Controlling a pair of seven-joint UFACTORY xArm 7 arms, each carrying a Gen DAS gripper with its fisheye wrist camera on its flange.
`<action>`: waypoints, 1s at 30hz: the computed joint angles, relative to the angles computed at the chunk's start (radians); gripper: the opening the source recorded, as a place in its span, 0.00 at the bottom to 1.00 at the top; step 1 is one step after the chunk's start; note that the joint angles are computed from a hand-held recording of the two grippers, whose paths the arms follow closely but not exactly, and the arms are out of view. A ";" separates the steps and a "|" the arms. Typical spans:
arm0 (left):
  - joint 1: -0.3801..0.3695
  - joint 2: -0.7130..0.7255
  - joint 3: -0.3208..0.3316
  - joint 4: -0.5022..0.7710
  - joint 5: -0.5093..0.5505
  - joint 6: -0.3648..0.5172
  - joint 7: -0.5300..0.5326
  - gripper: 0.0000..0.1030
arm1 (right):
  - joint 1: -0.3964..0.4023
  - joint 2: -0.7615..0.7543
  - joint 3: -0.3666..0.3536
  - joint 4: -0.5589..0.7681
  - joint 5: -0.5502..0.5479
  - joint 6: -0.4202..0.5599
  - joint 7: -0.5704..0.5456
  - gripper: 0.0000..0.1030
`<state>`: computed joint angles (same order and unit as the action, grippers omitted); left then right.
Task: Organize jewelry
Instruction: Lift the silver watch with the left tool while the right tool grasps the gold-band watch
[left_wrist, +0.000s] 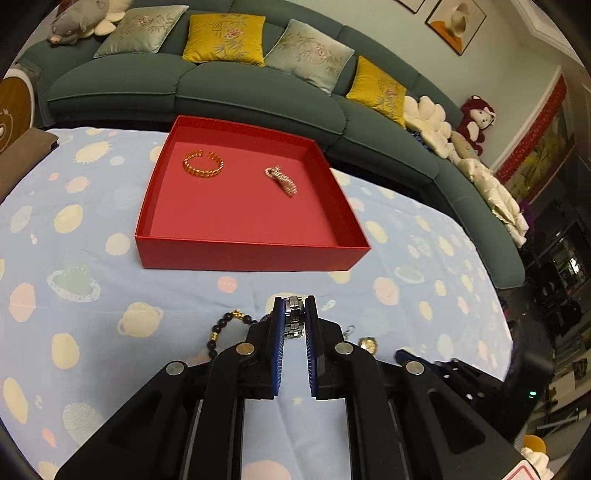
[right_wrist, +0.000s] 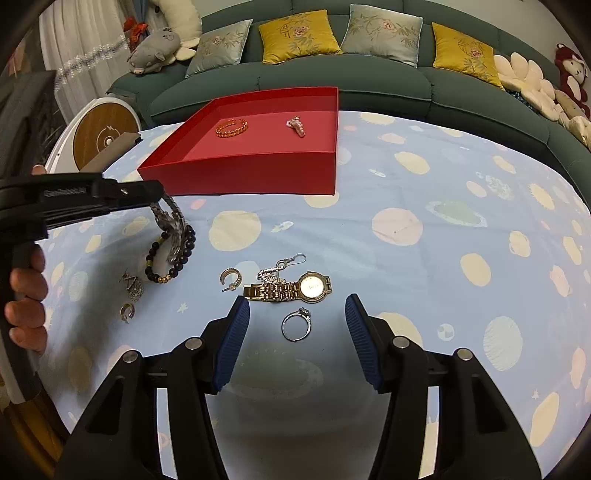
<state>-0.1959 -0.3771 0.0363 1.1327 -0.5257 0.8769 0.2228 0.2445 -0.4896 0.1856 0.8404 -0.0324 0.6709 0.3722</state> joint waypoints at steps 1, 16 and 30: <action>-0.004 -0.014 0.005 -0.003 -0.009 0.005 0.010 0.08 | 0.005 0.004 -0.003 0.002 0.006 -0.002 -0.006 0.41; 0.000 -0.050 0.024 -0.024 -0.011 0.025 0.041 0.08 | 0.004 0.097 0.025 0.050 -0.054 -0.010 0.017 0.12; 0.017 -0.059 0.035 -0.032 0.002 0.012 0.044 0.08 | 0.001 0.040 0.016 0.043 -0.054 -0.077 0.058 0.05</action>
<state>-0.1793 -0.4363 0.0708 1.1010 -0.5241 0.8884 0.2669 0.2452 -0.4499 0.2015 0.8838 -0.0860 0.5940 0.4307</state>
